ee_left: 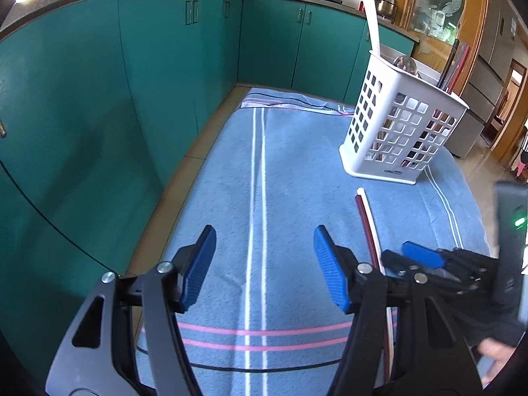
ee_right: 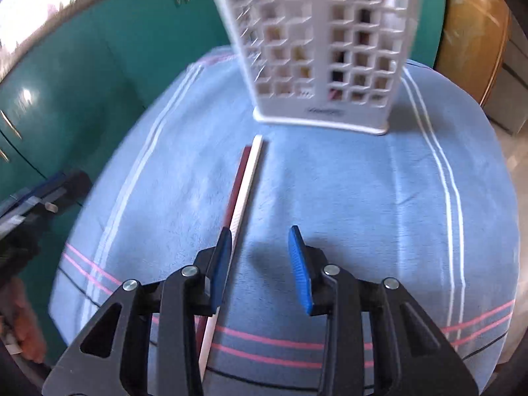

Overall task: Organize utensils
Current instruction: 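Bring right gripper down over the pale wooden chopstick on the cloth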

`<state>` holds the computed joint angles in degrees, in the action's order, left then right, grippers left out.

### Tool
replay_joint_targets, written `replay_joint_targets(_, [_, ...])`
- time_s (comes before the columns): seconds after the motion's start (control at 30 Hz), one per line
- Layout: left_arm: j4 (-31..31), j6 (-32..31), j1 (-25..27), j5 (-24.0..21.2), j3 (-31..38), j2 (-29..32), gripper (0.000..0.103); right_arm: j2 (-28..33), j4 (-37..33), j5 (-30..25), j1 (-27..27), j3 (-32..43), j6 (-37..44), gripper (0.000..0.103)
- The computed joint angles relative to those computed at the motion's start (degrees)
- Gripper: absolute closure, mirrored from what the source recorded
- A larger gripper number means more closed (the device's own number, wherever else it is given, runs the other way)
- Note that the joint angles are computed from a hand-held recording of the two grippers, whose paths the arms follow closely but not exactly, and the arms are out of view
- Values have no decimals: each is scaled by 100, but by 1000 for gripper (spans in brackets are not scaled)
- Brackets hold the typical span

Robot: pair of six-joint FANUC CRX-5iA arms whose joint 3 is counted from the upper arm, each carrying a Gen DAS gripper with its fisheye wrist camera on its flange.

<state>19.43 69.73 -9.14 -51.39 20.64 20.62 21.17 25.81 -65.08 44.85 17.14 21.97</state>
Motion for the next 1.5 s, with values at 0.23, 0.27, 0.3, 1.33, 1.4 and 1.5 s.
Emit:
replay_joint_targets(0.23, [77, -7, 37, -32, -57, 13, 41, 228, 323, -398, 116, 225, 28, 67])
replay_joint_targets(0.27, [73, 6, 29, -35, -66, 13, 41, 263, 338, -477, 114, 280, 65, 67])
replay_joint_targets(0.3, [82, 9, 28, -47, -79, 11, 41, 328, 357, -652, 120, 381, 76, 67])
replay_joint_targets(1.33, [44, 98, 168, -93, -281, -99, 39, 118, -210, -296, 15, 299, -139, 65])
replay_joint_targets(1.4, [73, 76, 183, -79, -318, -117, 39, -144, -262, -222, 161, 49, -185, 65])
replay_joint_targets(1.5, [140, 20, 176, -61, -375, -143, 39, -324, -460, -237, 297, -125, -87, 65])
